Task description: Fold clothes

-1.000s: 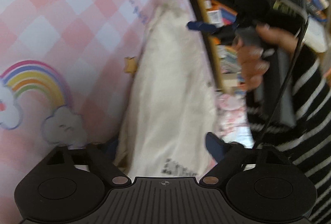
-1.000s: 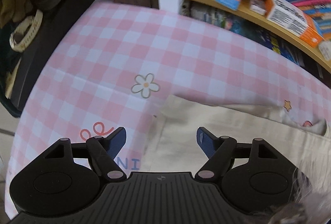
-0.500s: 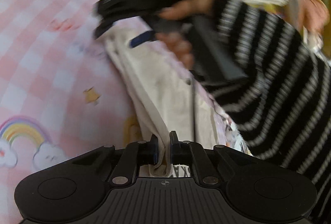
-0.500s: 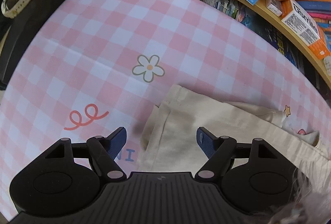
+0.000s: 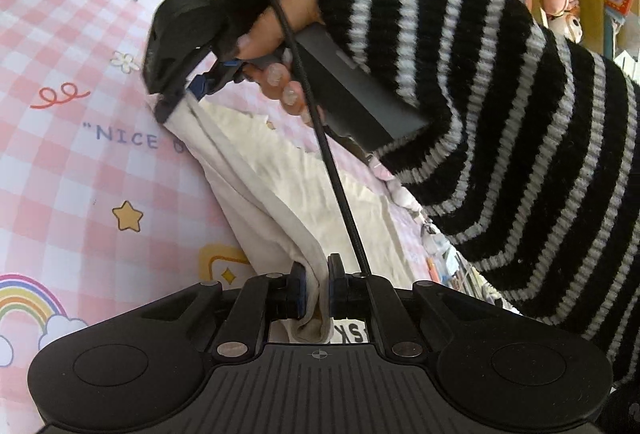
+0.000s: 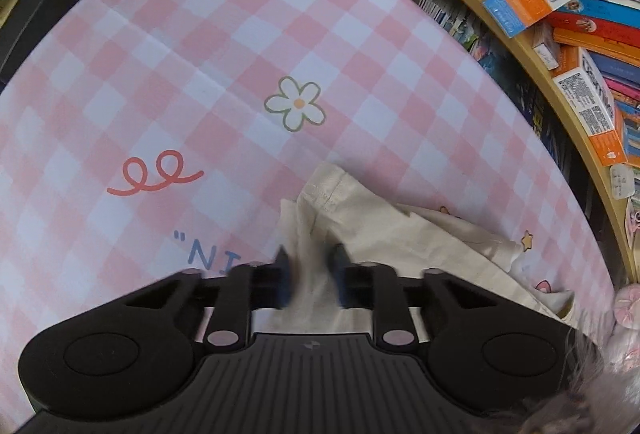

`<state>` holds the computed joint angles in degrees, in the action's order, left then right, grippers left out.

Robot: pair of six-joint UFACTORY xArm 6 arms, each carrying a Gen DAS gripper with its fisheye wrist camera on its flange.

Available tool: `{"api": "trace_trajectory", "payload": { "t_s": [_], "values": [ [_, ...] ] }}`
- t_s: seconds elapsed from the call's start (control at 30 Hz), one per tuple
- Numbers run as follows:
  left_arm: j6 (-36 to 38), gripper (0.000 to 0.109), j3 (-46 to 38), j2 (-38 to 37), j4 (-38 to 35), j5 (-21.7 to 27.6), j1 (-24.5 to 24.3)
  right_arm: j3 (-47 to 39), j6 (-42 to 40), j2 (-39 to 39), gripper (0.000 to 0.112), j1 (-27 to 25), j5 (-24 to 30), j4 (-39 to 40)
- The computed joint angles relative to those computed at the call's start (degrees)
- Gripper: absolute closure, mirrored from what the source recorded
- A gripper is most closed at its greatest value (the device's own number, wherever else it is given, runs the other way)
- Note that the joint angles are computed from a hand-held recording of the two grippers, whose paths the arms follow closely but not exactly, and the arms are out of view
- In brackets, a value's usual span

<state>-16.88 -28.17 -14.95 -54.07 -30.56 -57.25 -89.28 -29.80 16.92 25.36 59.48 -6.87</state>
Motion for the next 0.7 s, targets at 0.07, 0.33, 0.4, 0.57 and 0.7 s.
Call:
{"api": "trace_trajectory", "payload": {
  "t_s": [0.07,0.33,0.4,0.57,0.7],
  "values": [
    [-0.3,0.100,-0.3,0.4,1.1,-0.2,0.0,0.3,-1.7,-1.0,0.103,-0.9,-0.7,1.3],
    [2.6,0.100,-3.3,1.1,5.9,2.0,0.7,-2.3,-8.1,-3.9,0.104,-7.3,0.4,9.1],
    [1.5,0.100,-5.0,2.5,9.2,2.6,1.5,-3.6,-8.8,-4.4,0.104,-8.9,0.8,9.6],
    [0.3,0.100,-12.4,8.0,14.8,5.0,3.2,-6.9,-12.0,-3.9,0.105,-14.5,1.0,12.3],
    [0.4,0.100,-18.3,12.6,17.6,7.2,4.2,-9.4,-17.2,-2.8,0.105,-20.1,1.6,17.6]
  ]
}}
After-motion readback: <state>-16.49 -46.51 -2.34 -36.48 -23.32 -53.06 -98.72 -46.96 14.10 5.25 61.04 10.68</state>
